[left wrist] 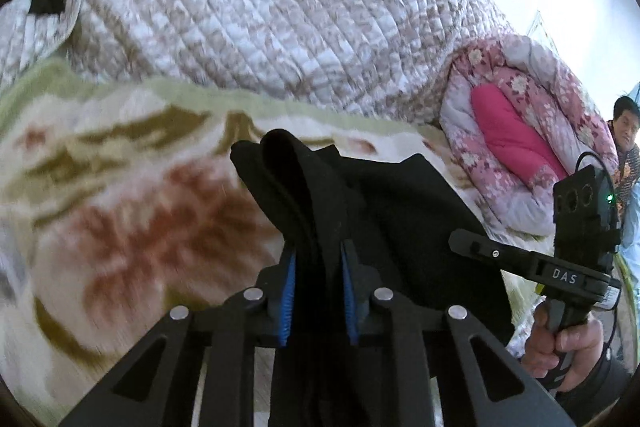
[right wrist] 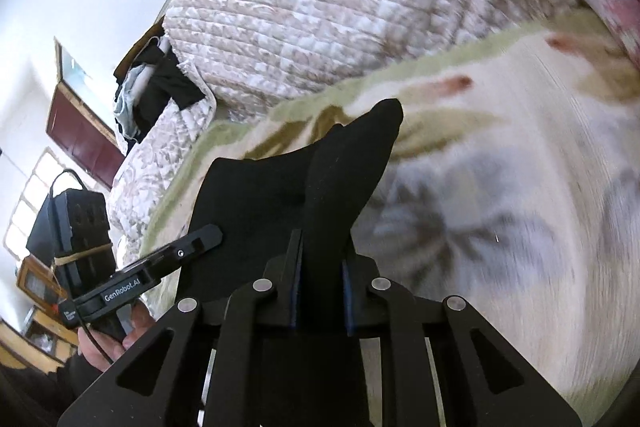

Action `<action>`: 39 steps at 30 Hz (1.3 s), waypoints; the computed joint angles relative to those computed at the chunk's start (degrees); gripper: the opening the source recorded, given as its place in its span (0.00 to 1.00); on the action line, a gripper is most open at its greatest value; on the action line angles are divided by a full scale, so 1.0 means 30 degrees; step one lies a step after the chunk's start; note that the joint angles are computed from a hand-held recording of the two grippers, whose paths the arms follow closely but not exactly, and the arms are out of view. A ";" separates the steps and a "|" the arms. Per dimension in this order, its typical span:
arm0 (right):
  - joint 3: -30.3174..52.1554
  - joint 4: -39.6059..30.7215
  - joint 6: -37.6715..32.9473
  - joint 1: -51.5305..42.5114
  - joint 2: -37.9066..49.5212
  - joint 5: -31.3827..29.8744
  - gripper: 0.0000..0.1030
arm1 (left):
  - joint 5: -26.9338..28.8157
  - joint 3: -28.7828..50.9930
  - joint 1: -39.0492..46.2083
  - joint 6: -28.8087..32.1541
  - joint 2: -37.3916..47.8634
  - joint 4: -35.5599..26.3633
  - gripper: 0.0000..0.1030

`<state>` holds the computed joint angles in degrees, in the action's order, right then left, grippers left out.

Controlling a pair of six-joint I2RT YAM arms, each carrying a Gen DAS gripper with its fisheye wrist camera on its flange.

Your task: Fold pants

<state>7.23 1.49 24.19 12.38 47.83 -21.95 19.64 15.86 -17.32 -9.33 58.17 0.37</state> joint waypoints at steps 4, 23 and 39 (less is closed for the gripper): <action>0.1634 0.2901 -0.0810 -0.0471 0.4863 -0.0291 0.15 | 0.0478 0.1855 0.1273 0.1053 0.3084 0.1020 0.22; 0.2128 0.2607 -0.2174 0.2197 0.6046 0.6605 0.26 | -0.2567 0.1418 0.2433 0.1515 0.6737 0.4300 0.33; 0.0880 0.2839 0.0261 0.9326 0.7830 1.2444 0.26 | -0.8770 -0.2519 -0.4503 -0.0380 0.3540 0.5077 0.37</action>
<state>9.87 10.00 24.97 40.36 71.32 15.38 -6.67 8.31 -30.83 -10.47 68.79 15.60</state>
